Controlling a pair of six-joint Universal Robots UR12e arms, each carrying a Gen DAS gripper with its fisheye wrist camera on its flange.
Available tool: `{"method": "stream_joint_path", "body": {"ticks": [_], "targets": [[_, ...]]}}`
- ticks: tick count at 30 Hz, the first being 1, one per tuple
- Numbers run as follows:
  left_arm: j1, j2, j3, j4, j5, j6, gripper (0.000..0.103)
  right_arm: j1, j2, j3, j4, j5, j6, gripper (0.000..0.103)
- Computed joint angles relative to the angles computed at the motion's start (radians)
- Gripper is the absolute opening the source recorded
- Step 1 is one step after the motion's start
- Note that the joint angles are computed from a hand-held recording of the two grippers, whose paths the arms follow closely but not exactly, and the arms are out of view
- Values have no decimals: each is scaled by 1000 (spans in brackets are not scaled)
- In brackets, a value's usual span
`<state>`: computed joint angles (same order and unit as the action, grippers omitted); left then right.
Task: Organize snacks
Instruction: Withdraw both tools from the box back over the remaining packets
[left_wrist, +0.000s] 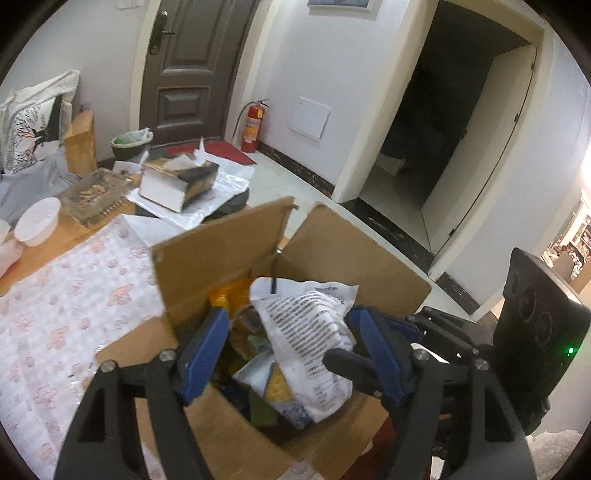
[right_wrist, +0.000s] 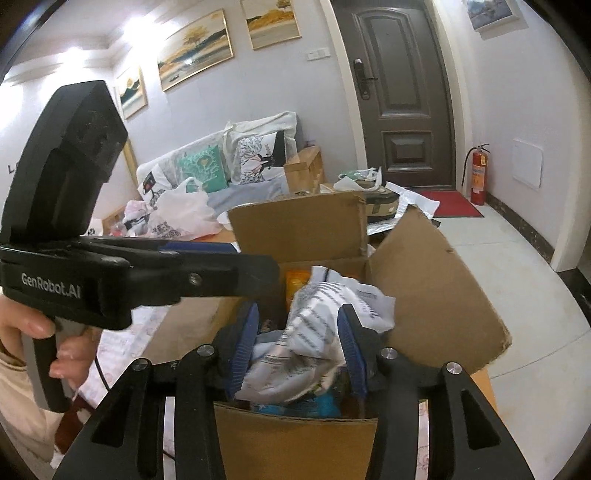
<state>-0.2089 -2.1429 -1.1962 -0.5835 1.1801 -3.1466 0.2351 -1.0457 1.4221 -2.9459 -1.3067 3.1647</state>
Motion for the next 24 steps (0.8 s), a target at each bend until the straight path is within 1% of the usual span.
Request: {"method": "stream_joint_path", "body": {"ticks": [3,6,9,12,16,19,22,24], "targets": [[11,27,-35,25,14,-6,71,13,-2,-6,4,5,-12,41],[26,67,-90,65,35,-13,72,29,-1,-18,14,20,-32,43],[45,109,-150,111,64,-26,75,51,6,-40,30,37,-64,44],[70,155,-219,158,86,-38,75,78,17,-69,55,55,-95,45],[111,211,-313,217,95,-65,75,119,38,-113,107,60,-138,45],[144,243,-373,247,90,-83,75,153,64,-156,179,62,-176,45],[174,264,-424,273,81,-102,75,183,92,-200,243,58,-214,45],[193,272,-452,286,73,-109,75,198,109,-223,269,53,-230,45]]}}
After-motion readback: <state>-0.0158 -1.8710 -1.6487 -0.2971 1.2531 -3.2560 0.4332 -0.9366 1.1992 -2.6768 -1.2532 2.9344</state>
